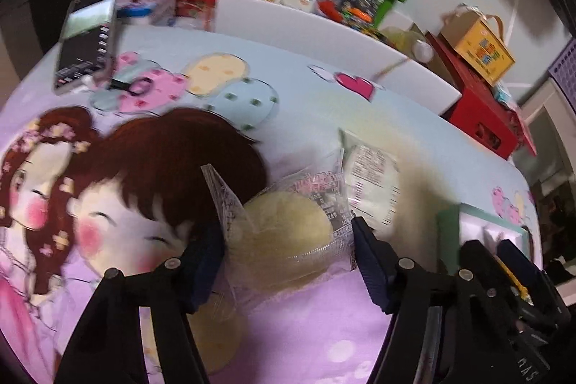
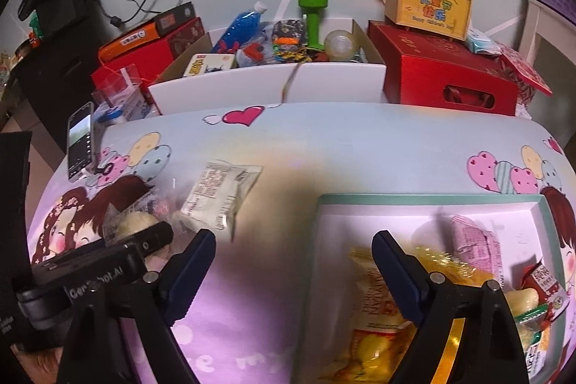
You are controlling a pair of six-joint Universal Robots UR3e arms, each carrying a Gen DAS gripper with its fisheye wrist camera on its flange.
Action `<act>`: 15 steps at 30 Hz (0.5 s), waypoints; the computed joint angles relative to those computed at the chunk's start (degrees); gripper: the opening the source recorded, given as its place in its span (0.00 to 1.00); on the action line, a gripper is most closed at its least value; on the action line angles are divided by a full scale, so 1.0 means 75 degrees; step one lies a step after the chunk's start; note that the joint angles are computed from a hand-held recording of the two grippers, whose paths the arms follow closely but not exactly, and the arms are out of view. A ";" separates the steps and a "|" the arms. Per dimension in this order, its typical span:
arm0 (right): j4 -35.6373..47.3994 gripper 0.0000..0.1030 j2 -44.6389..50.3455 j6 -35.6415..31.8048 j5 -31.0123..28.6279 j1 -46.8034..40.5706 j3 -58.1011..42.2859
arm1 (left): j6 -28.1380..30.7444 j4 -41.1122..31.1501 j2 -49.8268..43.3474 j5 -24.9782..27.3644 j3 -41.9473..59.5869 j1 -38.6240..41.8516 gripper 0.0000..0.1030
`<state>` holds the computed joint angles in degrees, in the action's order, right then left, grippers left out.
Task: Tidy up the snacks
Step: 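Grasp the clear-wrapped round cake with the left tool while the right tool grasps the white pastry pack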
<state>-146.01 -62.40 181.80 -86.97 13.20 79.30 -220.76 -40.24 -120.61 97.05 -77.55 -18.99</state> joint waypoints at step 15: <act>0.2418 0.68 0.1802 -0.0335 0.0575 0.0671 -0.3707 | -0.0346 0.1316 0.1257 0.0375 -0.1982 0.0540 0.68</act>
<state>-127.87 -48.89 179.29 -82.66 18.24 51.50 -223.36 -30.37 -111.19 99.87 -92.42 -14.94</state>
